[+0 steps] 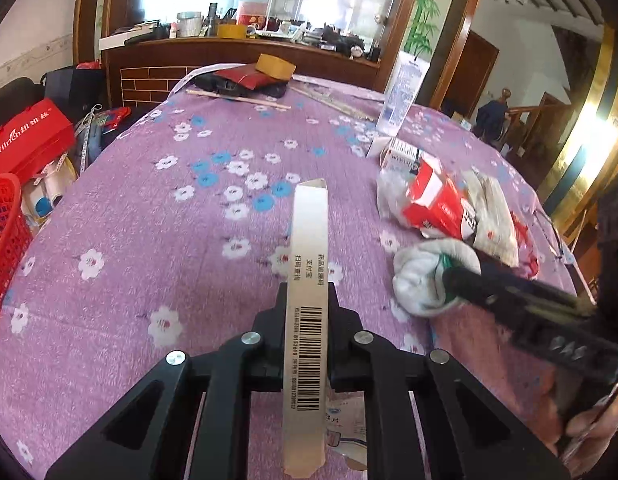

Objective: Collect trash
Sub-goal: 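Grasp the white medicine box with the left gripper while the right grasps the white sock, then lift the medicine box with the left gripper while the right lifts the sock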

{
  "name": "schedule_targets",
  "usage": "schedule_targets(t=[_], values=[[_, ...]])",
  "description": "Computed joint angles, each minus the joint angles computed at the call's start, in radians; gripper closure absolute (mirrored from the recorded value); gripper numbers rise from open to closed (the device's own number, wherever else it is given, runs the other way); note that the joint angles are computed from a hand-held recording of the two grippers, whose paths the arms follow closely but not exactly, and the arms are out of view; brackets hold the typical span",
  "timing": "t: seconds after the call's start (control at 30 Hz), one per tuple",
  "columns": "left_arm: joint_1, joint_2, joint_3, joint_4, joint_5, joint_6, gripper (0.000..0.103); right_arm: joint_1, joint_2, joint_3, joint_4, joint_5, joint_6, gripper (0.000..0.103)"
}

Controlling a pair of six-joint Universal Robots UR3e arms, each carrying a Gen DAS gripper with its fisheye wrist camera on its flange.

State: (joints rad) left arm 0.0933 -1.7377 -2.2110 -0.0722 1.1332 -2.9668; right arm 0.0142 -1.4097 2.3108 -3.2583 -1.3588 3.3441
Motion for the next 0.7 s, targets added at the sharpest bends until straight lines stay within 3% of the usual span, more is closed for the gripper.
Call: schedule_targets(t=[0.03, 0.07, 0.1, 0.37, 0.7], values=[[-0.006, -0.012, 0.000, 0.019, 0.009, -0.005, 0.090, 0.006, 0.012, -0.009, 0.001, -0.007, 0.005, 0.041], [-0.006, -0.014, -0.006, 0.027, 0.009, -0.004, 0.090, 0.015, 0.018, -0.015, 0.003, -0.019, 0.004, 0.067], [-0.006, -0.016, -0.011, 0.039, 0.004, -0.007, 0.090, 0.020, 0.019, -0.013, -0.006, -0.028, -0.001, 0.069], [-0.025, -0.013, -0.090, 0.215, 0.052, -0.019, 0.090, -0.003, -0.007, 0.084, -0.178, 0.002, 0.014, 0.073], [-0.041, -0.024, -0.070, 0.199, 0.088, -0.031, 0.090, -0.052, -0.005, 0.137, -0.283, 0.103, 0.009, 0.072]])
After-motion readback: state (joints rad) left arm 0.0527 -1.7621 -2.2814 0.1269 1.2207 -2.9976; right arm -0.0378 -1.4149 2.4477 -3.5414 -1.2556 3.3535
